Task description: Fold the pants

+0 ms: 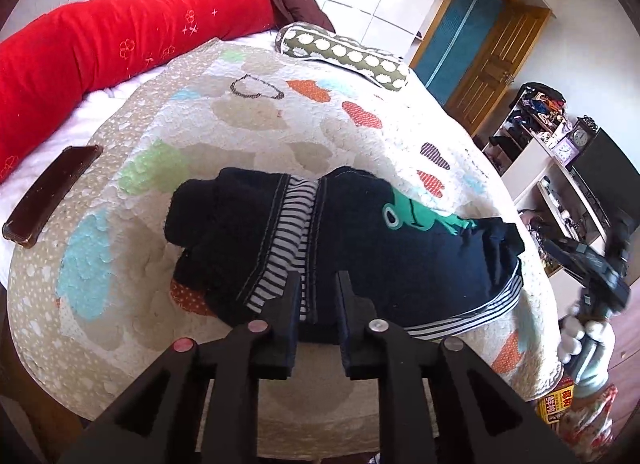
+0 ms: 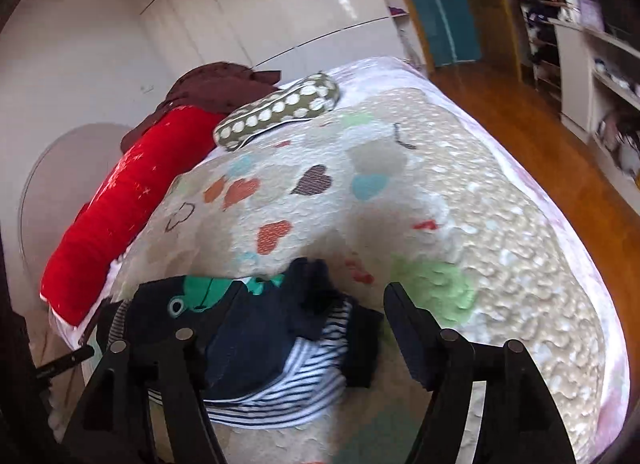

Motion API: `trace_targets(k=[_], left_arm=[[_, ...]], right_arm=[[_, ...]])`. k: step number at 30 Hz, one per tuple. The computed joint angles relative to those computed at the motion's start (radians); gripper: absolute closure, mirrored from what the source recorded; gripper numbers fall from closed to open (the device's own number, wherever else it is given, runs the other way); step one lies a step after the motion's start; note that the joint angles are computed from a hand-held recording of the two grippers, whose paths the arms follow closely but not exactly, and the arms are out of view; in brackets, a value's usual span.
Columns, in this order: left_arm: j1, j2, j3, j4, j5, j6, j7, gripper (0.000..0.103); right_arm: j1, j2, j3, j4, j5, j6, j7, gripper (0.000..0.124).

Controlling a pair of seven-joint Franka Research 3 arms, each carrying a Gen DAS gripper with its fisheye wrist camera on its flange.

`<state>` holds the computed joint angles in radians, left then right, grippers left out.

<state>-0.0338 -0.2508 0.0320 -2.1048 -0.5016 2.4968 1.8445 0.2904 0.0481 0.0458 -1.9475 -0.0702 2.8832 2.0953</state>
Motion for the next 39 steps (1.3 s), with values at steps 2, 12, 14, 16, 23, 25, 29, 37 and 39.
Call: trace_targets(k=[2,12,14,16,23,25,29,37,39], left_arm=[[0.001,-0.017,-0.005,-0.013,0.014,0.017,0.005,0.077],[0.021,-0.007,0.026,-0.012,0.042,0.047,-0.042,0.068],[0.027,0.007,0.025,-0.009,0.038,0.036,-0.053,0.068],[0.037,0.017,0.014,-0.003,0.057,0.024,-0.073,0.068],[0.050,0.073,-0.021,0.060,0.114,0.041,-0.128,0.057],[0.051,0.109,-0.032,0.092,0.123,0.051,-0.140,0.055],[0.073,0.210,-0.051,0.170,0.140,0.001,-0.207,0.053],[0.118,0.235,-0.082,0.154,0.005,0.020,-0.116,0.045],[0.112,0.229,-0.091,0.137,0.035,0.052,-0.115,0.039]], right_arm=[[0.022,0.100,-0.007,0.126,-0.103,-0.111,0.065,0.046],[0.016,-0.037,-0.042,-0.081,-0.049,-0.047,0.120,0.118],[-0.018,-0.075,-0.031,-0.119,-0.166,-0.110,0.232,0.118],[-0.046,-0.083,-0.019,-0.134,-0.215,-0.145,0.295,0.117],[-0.112,-0.176,0.069,-0.193,-0.386,0.033,0.441,0.093],[-0.039,-0.132,0.043,-0.174,-0.164,0.104,0.220,0.078],[0.034,-0.014,0.049,-0.078,0.130,0.057,-0.075,0.073],[0.023,-0.031,0.040,-0.167,0.344,0.068,-0.173,0.077],[0.026,-0.057,0.040,-0.191,0.363,0.079,-0.181,0.077]])
